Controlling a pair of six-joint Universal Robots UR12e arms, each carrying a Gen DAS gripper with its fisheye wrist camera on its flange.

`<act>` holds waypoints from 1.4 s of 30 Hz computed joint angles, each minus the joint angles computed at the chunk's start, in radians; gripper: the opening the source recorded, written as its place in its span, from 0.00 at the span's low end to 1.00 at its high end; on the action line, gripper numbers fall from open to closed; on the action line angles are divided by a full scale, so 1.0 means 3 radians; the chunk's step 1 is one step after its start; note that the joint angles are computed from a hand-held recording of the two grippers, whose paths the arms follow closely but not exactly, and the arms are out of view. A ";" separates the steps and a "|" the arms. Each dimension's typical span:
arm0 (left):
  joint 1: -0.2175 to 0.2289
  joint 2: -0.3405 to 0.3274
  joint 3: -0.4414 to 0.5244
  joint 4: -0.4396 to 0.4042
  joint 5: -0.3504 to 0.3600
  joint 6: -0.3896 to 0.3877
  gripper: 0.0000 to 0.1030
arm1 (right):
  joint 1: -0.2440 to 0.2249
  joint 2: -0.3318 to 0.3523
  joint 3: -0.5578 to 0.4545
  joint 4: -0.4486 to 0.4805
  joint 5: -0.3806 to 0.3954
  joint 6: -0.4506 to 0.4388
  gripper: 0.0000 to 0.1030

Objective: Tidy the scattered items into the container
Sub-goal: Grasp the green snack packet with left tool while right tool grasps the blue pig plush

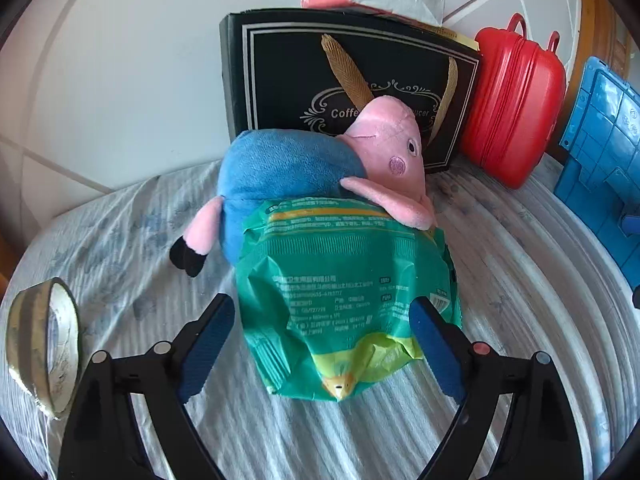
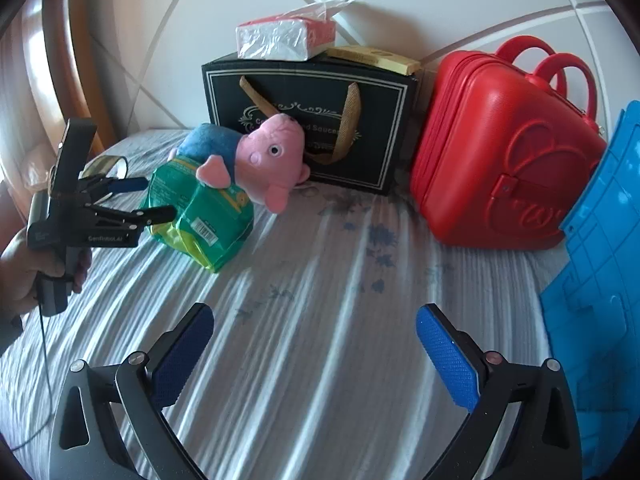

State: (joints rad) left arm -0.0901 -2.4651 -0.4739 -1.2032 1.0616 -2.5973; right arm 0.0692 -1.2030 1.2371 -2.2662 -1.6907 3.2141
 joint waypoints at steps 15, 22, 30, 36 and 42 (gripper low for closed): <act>0.0191 0.0456 -0.0772 0.0309 -0.0437 0.0074 0.30 | 0.0077 0.0562 -0.0597 -0.0154 -0.0046 -0.0227 1.00; 0.0387 0.0717 -0.1204 0.0598 -0.0348 -0.0006 0.29 | 0.0184 0.1000 -0.1232 -0.0147 -0.0068 -0.0742 1.00; 0.0561 0.0873 -0.1539 0.0823 -0.0329 -0.0044 0.29 | 0.0352 0.1500 -0.1869 -0.0152 -0.0411 -0.1767 1.00; 0.0624 0.0889 -0.1617 0.0875 -0.0324 -0.0058 0.29 | 0.0359 0.1776 -0.2221 -0.0059 -0.0513 -0.2113 1.00; 0.0634 0.0911 -0.1691 0.0984 -0.0324 -0.0085 0.29 | 0.0323 0.1928 -0.2555 0.0331 -0.0288 -0.2061 1.00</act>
State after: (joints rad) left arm 0.1001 -2.1917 -0.9812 -0.9080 0.9644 -2.6228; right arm 0.1660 -0.6247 0.4707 -2.1670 -1.7771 2.5959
